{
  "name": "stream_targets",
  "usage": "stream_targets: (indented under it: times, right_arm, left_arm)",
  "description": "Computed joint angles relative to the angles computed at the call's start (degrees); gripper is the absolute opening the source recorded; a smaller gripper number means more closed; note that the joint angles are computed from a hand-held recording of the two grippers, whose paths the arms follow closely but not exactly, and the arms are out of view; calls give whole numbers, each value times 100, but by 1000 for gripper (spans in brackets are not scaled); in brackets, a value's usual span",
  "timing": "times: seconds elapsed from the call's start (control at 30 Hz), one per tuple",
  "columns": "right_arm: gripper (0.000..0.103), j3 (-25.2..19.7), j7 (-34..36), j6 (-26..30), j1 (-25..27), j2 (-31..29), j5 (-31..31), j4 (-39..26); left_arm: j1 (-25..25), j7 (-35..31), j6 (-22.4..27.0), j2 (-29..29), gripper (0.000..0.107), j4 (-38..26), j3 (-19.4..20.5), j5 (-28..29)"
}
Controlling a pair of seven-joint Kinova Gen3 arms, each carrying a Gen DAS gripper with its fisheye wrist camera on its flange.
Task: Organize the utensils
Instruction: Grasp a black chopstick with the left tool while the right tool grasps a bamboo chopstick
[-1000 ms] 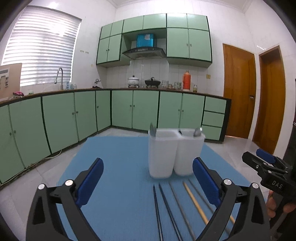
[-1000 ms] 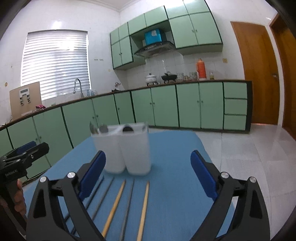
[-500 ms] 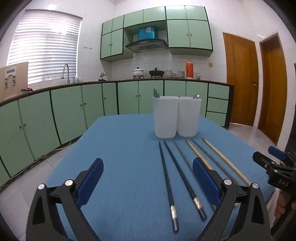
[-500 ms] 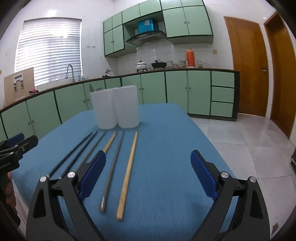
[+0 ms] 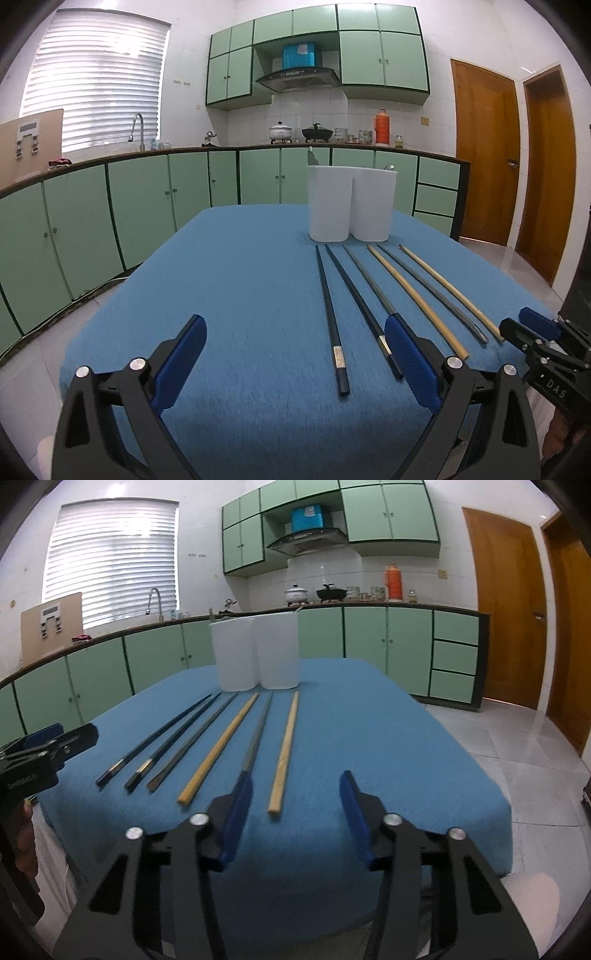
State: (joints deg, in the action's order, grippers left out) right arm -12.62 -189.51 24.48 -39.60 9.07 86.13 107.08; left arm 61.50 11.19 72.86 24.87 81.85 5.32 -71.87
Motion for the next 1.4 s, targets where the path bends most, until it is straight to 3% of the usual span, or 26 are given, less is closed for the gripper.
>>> stream_targets:
  times: [0.33, 0.57, 0.63, 0.9, 1.23, 1.4]
  right_arm:
    - [18, -41, -116, 217, -106, 107, 208, 31]
    - [15, -61, -120, 326, -143, 143, 225, 1]
    - [15, -55, -141, 289, -123, 134, 234, 16]
    - [16, -57, -192, 217, -75, 128, 264, 33]
    - [16, -70, -289, 223, -73, 146, 327, 33]
    - [16, -79, -328, 236, -70, 159, 358, 37]
  left_arm:
    - [58, 84, 40, 49, 95, 25, 9, 45]
    - [46, 0, -9, 100, 94, 15, 10, 165]
    - [42, -120, 1, 138, 82, -33, 12, 208]
    - [-46, -487, -316, 171, 55, -90, 4, 547]
    - [91, -470, -469, 169, 19, -66, -66, 533]
    - [69, -443, -569, 125, 8, -33, -67, 561]
